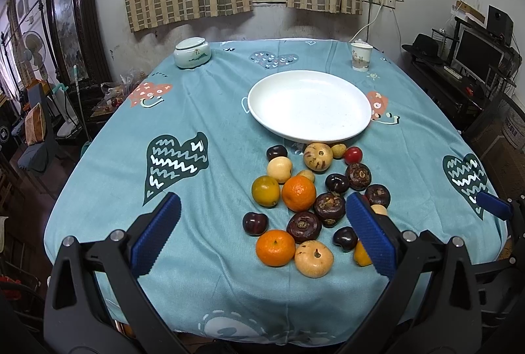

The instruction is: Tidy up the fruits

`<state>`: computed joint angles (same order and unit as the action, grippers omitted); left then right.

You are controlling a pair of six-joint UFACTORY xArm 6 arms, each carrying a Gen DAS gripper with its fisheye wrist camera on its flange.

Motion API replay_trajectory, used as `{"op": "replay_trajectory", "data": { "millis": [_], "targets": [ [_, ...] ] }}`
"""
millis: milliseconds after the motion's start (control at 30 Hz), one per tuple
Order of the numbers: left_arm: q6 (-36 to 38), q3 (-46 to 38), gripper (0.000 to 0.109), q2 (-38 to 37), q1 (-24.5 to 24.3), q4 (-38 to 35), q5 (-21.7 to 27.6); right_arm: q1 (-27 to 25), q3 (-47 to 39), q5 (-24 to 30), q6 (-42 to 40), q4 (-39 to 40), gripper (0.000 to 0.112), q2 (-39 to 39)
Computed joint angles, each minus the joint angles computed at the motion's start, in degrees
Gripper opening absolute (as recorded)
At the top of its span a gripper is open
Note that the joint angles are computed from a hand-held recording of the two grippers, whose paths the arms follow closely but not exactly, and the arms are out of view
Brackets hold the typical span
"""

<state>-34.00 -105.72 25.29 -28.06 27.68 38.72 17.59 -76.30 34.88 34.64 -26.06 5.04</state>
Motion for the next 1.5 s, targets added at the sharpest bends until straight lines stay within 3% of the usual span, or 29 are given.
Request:
{"op": "replay_trajectory", "data": {
  "millis": [733, 867, 1100, 1133, 1167, 1233, 1333, 1400, 1500],
  "targets": [
    [0.1, 2.7, 0.101, -1.0, 0.4, -0.6, -1.6, 0.2, 0.2, 0.1, -0.1, 0.2, 0.102, 0.0],
    [-0.4, 7.1, 0.101, -2.6, 1.6, 0.1, -2.6, 0.2, 3.4, -2.6, -2.3, 1.3, 0.102, -1.0],
    [1.0, 17.8, 0.101, -6.2, 5.0, -4.1, -5.3, 0.7, 7.6, -7.9, -16.3, 15.7, 0.102, -0.4],
    [1.1, 18.3, 0.101, -6.2, 5.2, -4.5, -5.4, 0.8, 8.2, -10.6, -19.4, 19.5, 0.098, 0.0],
    [1.1, 18.9, 0.101, -6.4, 5.4, -4.8, -5.5, 0.9, 8.2, -11.7, -21.4, 22.0, 0.083, 0.5],
    [0.6, 19.5, 0.101, -6.5, 5.7, -4.5, -5.4, 1.2, 6.9, -11.1, -25.7, 27.3, 0.067, 2.1],
    [0.8, 20.0, 0.101, -6.5, 6.0, -4.8, -6.3, 1.1, 4.1, -9.0, -27.3, 30.0, 0.064, 5.3],
    [2.2, 19.9, 0.101, -6.2, 6.1, -6.2, -6.9, 1.0, 2.5, -8.8, -31.1, 34.7, 0.042, 7.1],
    [4.6, 18.5, 0.101, -4.8, 5.9, -8.6, -6.3, 0.9, 2.5, -10.6, -37.2, 42.9, 0.042, 8.0]
  ]
}}
